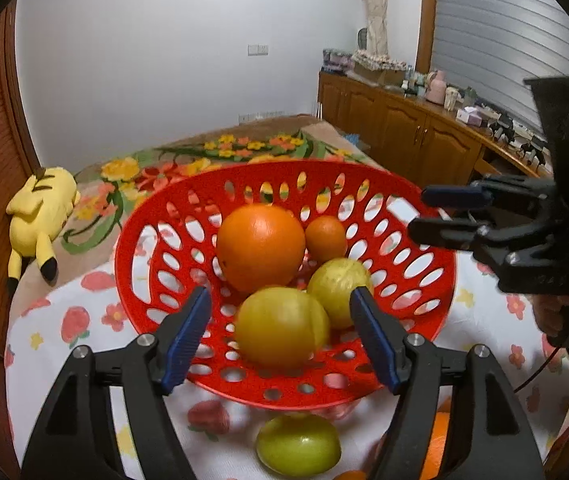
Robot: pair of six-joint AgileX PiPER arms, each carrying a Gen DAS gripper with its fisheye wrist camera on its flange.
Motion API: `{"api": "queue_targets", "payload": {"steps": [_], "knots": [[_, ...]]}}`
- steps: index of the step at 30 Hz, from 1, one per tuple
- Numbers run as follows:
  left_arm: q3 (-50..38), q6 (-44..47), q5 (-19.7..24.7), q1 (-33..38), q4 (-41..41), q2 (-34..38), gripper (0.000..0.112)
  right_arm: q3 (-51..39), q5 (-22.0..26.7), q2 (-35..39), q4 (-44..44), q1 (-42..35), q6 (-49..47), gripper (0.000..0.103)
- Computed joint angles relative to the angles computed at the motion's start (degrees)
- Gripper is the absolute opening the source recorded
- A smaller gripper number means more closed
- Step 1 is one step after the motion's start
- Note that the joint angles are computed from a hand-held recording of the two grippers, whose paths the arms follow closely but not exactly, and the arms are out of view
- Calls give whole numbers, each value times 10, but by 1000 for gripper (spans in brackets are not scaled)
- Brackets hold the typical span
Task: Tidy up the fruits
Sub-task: 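Lower the pomelo and mandarin into the red basket and open both tools, then withdraw both open tools from the basket toward the remaining fruit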
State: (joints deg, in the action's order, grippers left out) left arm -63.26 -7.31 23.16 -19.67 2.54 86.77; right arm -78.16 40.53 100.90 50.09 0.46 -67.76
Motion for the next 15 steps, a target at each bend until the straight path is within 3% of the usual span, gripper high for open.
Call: {"api": "queue_targets", "payload": {"steps": [15], "knots": [[24, -31, 4, -9, 23, -31, 73, 35, -9, -29, 22, -4, -20, 54]]}}
